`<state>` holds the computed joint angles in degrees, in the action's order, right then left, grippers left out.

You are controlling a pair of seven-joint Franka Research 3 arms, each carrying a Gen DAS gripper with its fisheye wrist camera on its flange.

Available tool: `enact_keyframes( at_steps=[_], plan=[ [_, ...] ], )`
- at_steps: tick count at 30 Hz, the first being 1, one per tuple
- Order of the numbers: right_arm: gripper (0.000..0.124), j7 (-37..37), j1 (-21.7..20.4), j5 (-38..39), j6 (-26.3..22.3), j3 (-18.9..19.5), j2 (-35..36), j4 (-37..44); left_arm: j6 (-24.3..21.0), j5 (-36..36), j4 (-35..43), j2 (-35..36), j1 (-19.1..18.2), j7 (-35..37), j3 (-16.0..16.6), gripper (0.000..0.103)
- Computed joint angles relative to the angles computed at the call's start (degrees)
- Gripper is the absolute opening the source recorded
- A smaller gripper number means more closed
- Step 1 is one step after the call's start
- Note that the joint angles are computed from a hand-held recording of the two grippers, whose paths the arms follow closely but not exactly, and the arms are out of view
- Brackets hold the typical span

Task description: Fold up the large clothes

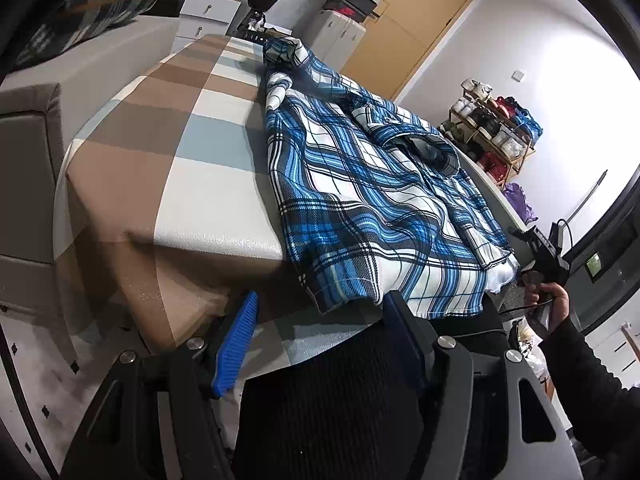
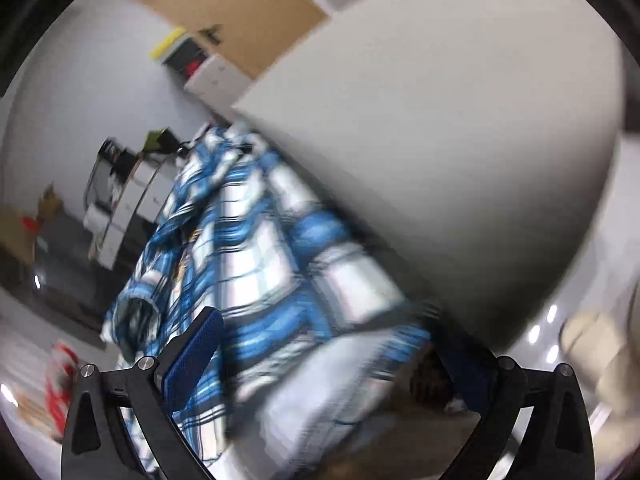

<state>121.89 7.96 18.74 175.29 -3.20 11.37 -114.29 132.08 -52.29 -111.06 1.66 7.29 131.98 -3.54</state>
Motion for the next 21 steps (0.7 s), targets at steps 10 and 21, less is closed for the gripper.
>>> enact_keyframes(
  at_steps=[10,21],
  plan=[
    [0.103,-5.18,-1.0,1.52,1.35,2.16,-0.95,3.09,-1.69,-0.22,0.46,0.47,0.56,0.48,-0.09,0.059],
    [0.02,23.06,9.47,-34.53,-12.58,-10.27,-1.2,5.72,-6.29,-4.03,1.01,0.44,1.28,-0.61,1.01,0.059]
  ],
)
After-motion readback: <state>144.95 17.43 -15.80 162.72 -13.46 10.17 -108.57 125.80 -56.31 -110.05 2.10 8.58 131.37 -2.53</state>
